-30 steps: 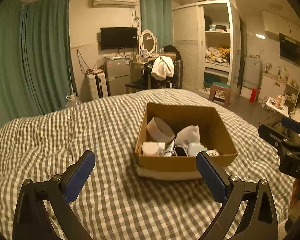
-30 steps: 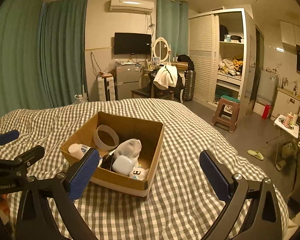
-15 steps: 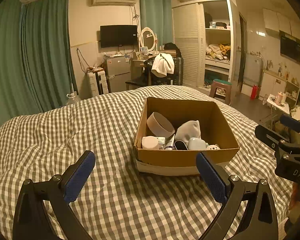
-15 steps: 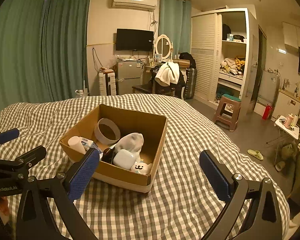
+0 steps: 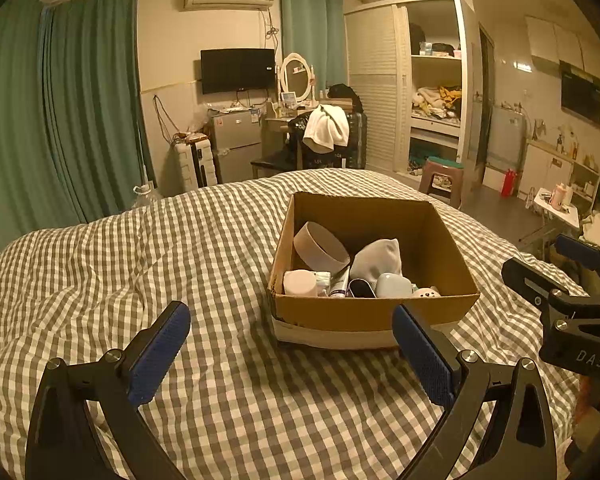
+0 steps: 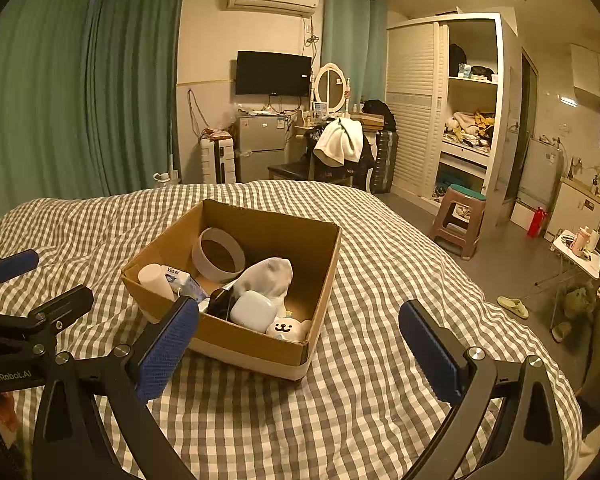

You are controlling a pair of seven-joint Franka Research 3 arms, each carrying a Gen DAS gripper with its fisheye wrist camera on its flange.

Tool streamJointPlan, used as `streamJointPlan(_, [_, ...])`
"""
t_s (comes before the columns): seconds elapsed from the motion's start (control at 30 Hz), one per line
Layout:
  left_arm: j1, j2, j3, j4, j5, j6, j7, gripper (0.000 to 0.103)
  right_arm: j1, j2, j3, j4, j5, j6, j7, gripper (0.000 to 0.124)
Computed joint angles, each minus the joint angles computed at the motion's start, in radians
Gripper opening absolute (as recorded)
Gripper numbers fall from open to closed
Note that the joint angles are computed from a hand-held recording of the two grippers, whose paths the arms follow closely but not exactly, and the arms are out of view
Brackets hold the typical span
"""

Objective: Organize objects

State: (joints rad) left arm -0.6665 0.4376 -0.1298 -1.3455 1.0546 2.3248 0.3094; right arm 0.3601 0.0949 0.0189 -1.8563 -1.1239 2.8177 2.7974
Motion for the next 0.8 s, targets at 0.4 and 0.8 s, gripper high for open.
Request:
streamJointPlan(0.4, [0.002,-0.003,-0.003,-0.001,-0.004,0.011,-0.001,0.103,0.006,0.009,-0.002,0.004,0.011,-0.007,-0.011,0.101])
streamJointPlan(0.8, [-0.008,0.001,0.0,0.008,-0.007,-0.011,0.006,0.103,0.017,0.023,-0.007,0.011,0.036,-0.013,-0.037,0.101])
